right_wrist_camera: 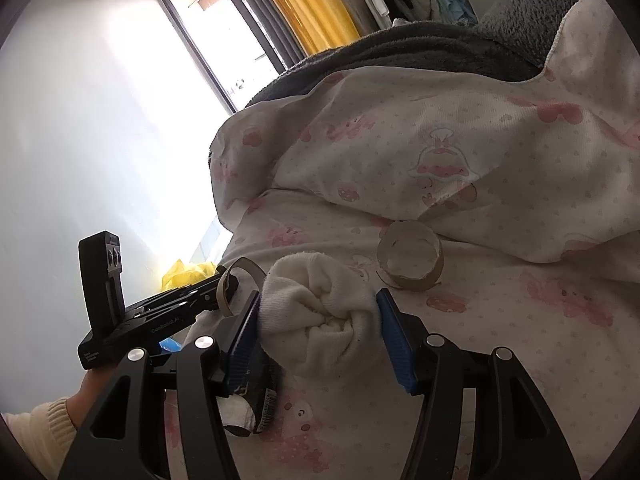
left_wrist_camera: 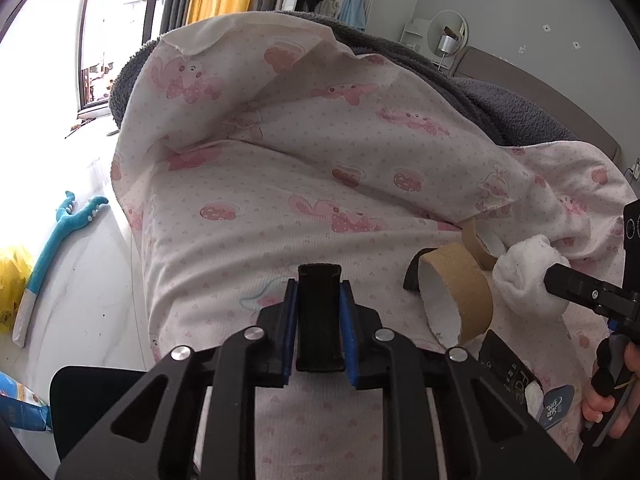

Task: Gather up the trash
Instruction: 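Carry the black clip to the teal bin with the left gripper while the right gripper carries the sock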

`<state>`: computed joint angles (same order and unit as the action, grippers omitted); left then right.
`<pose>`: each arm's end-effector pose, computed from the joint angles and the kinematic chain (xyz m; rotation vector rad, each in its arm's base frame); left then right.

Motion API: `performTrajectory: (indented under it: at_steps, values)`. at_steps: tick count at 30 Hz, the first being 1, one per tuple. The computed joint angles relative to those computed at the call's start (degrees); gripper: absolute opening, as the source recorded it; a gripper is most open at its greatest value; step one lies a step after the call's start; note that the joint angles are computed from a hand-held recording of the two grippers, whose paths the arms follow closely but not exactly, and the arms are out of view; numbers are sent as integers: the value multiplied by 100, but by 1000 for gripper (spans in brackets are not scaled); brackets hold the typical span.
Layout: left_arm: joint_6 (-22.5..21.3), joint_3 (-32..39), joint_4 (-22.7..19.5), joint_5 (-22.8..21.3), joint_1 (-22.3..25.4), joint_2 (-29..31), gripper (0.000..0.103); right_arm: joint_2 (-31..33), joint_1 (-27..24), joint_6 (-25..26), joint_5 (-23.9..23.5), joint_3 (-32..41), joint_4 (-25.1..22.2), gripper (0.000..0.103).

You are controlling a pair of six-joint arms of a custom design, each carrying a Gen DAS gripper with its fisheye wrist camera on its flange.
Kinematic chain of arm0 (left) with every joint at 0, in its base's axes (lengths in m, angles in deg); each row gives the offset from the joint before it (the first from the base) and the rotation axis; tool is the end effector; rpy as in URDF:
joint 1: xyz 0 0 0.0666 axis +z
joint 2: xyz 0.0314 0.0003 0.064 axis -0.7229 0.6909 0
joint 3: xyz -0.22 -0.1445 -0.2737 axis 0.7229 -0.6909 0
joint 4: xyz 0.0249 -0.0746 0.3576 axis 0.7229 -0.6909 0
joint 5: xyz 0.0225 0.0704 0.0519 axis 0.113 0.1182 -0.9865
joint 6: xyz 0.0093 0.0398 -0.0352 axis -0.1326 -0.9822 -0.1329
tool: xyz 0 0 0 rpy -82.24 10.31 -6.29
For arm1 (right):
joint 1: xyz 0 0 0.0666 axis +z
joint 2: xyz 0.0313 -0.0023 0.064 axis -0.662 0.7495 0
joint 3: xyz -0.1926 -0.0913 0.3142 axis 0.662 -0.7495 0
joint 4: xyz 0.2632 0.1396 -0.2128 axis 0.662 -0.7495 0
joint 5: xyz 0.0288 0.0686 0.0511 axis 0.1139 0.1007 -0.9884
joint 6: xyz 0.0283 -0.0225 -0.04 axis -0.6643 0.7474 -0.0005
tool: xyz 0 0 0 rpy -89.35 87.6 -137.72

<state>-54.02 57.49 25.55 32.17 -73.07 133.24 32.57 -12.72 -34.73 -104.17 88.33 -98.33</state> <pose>0.3746 -0.1871 0.5568 0.1030 2.3045 -0.3555 0.3884 0.2223 0.5649 -0.2514 2.2359 0.7820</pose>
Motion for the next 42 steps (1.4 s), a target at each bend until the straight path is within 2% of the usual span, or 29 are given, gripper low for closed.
performTrajectory:
  at_steps: [11, 15, 19, 21, 31, 42]
  values:
    - [-232, 27, -224, 265, 72, -186, 22, 150, 240, 23, 267, 431, -182, 59]
    - [-471, 25, -396, 59, -12, -299, 22, 238, 362, -5, 357, 632, -241, 59]
    - [-555, -60, -503, 91, 73, -466, 22, 341, 546, -27, 458, 869, -252, 59]
    - [-578, -103, -577, 223, 173, -553, 22, 433, 654, -42, 499, 1026, -287, 59]
    - [-794, -362, -875, 234, 790, -1048, 22, 1066, 1237, 14, 680, 2045, -518, 59]
    - [-1022, -668, -1220, 596, 1734, -1455, 22, 1934, 1791, 113, 845, 3423, -1142, 59]
